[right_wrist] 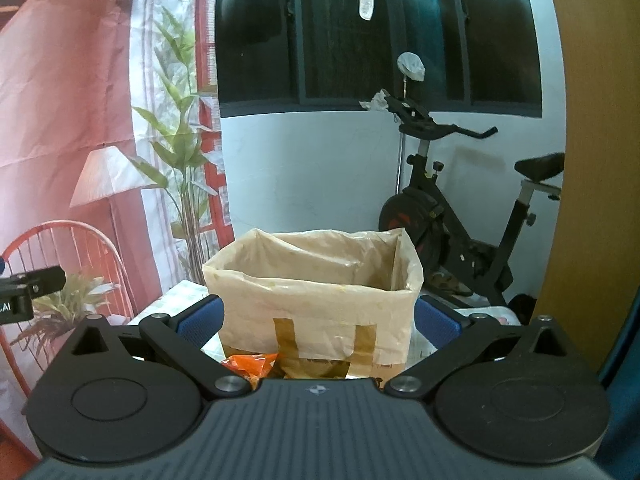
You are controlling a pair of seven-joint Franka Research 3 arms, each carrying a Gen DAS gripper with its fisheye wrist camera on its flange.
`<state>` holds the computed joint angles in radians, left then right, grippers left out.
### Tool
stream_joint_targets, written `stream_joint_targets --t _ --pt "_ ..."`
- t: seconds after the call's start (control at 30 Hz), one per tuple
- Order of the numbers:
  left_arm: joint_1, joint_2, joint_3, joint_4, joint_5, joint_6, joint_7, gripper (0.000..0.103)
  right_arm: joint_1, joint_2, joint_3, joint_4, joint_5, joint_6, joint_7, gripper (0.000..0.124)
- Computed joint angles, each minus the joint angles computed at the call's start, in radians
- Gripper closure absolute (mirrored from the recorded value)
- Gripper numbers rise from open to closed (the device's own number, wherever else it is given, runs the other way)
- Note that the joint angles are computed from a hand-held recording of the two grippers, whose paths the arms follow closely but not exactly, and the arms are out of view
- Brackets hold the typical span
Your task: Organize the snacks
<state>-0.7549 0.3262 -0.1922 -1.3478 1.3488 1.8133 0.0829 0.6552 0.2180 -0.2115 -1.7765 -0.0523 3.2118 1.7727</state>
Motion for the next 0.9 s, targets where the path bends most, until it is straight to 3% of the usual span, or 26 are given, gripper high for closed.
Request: stream_joint_targets --t 0.27,0.53,0.63,0.77,0.9 --pt "0.002 -0.008 -0.003 -0.012 0.004 0.005 -0.004 0.000 -0.031 0.001 0.041 0.000 0.021 -0.005 -0.022 0.021" --pt "0.017 -0.015 -0.006 -0.030 -0.015 0.031 -0.010 0.000 0.000 0.002 0.004 -0.013 0.032 0.020 -0.013 0.021" --pt "0.026 -0.022 -0.007 -0.055 -0.017 0.045 -0.036 0.000 -0.053 0.002 0.069 -0.025 0.077 0.045 -0.055 0.021" --pt "0.040 -0.018 -0.011 -0.082 -0.027 0.052 -0.054 0.000 -0.237 0.010 0.273 -0.065 0.116 0.141 -0.117 0.021" --pt "0.060 -0.021 -0.012 -0.132 -0.036 0.092 -0.090 0.000 -0.365 0.034 0.414 -0.092 0.113 0.180 -0.128 0.021"
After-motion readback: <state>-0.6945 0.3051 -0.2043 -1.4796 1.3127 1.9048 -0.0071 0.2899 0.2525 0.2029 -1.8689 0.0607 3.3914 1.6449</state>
